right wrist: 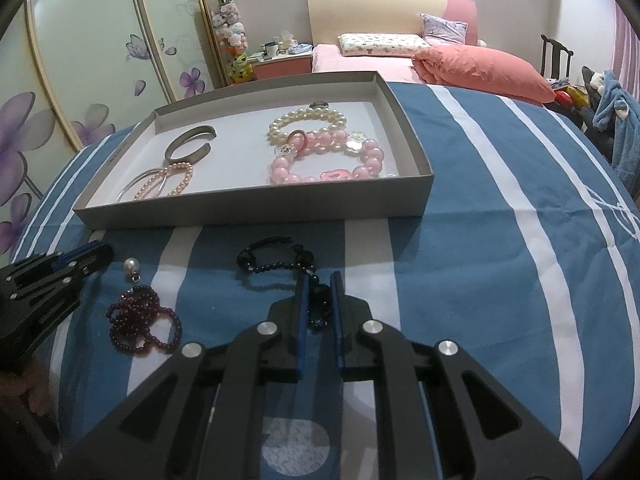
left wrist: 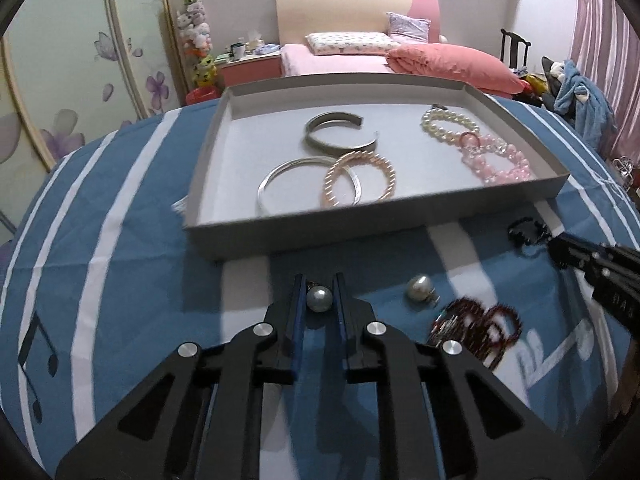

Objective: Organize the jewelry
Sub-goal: 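Lift the black bracelet with the right tool while the left tool grasps and lifts the pearl earring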

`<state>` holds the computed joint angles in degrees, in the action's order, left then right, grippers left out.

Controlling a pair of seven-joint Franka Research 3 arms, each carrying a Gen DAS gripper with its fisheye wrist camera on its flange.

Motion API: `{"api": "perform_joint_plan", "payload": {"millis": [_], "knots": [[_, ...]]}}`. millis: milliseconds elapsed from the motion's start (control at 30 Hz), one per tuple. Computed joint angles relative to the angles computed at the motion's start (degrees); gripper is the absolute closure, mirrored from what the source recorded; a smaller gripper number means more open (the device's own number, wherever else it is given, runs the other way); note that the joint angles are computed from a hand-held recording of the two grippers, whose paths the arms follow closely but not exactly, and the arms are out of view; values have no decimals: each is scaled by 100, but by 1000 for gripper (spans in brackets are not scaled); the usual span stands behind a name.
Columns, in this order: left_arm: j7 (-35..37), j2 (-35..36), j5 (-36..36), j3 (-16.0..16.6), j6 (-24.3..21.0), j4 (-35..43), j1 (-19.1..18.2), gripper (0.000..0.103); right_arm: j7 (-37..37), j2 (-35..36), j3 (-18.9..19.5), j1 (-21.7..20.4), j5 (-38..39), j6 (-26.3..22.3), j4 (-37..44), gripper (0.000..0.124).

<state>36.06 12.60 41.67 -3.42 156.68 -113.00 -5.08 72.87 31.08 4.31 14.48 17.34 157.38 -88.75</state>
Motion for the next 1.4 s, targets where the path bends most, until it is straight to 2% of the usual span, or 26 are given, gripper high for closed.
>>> {"api": "perform_joint_plan", "payload": {"millis": [167,667,833,967,1133,1400], "knots": [[-100,-178,1,19,159,-261,88,89,-34,9,49,-45,94,-31,18,112],[-82,-139,-36,0,148,-206,101,89,-52,7,44,-39,136,-27,15,112],[-194,-214,-49,23,247,-318,125,89,-190,-67,175,-150,330,6,-82,113],[-274,-306,-84,19,376,-460,173,89,-597,-269,457,-384,821,219,-319,113],[-691,-428,272,67,525,-564,149,89,-1276,-533,845,-669,1689,448,-612,113],[-1998,-702,1707,75,689,-661,101,89,-2610,-888,1227,-892,3307,667,-901,113]]}}
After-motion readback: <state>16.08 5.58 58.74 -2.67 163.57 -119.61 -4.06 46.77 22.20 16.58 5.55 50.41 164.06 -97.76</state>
